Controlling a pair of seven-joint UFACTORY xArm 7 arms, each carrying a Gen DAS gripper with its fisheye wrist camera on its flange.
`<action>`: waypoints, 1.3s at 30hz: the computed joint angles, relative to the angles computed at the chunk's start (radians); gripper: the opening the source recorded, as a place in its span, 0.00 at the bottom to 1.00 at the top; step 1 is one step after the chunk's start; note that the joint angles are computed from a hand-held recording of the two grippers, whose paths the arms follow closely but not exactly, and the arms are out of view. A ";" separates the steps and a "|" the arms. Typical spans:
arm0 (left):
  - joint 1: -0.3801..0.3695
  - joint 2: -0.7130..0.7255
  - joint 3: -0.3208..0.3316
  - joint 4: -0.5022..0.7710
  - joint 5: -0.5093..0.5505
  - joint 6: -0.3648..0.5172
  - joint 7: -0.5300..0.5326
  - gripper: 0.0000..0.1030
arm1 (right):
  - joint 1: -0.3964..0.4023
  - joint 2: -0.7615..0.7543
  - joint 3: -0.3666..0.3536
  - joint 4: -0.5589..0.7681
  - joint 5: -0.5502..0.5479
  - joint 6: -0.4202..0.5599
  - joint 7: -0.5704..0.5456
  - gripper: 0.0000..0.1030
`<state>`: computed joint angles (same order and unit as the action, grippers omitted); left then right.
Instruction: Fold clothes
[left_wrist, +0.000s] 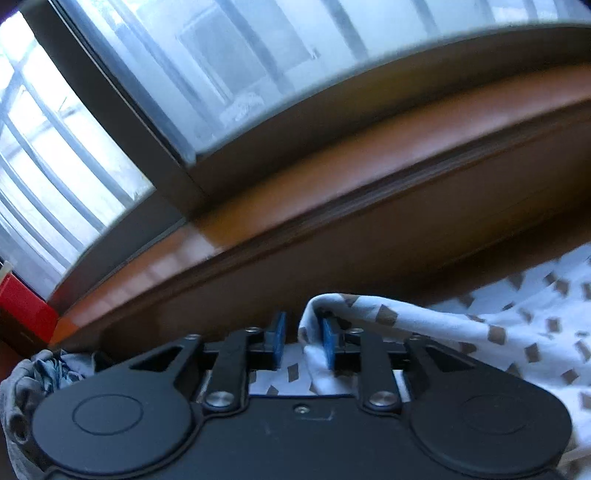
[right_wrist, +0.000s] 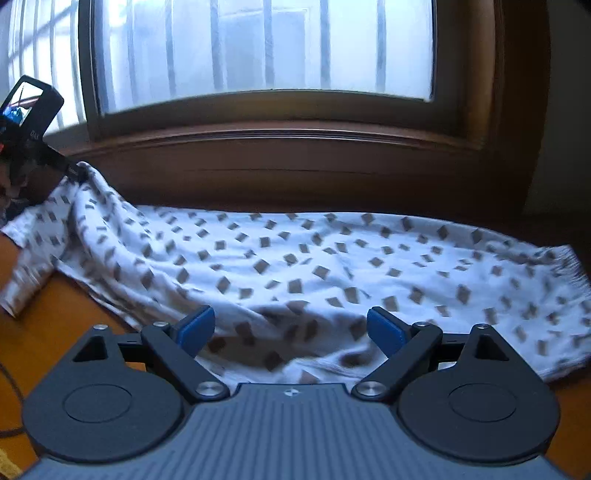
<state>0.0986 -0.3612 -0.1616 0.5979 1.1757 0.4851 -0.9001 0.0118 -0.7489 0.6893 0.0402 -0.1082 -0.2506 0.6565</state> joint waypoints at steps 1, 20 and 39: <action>0.001 0.014 0.006 0.001 -0.006 0.001 0.018 0.33 | 0.016 -0.018 -0.001 0.000 0.008 0.032 0.013 0.89; 0.112 -0.179 0.018 -0.184 -0.048 -0.226 0.241 0.50 | 0.058 -0.198 0.203 0.206 -0.128 0.757 0.397 0.02; -0.169 -0.443 0.017 -0.463 -0.453 -0.470 0.733 0.67 | 0.188 -0.193 0.275 0.230 -0.380 0.856 0.723 0.61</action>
<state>-0.0699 -0.8041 -0.1450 0.1352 0.7229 0.0149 -0.1671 0.1996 -0.9417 0.9638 0.2703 -0.4879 0.6051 1.3794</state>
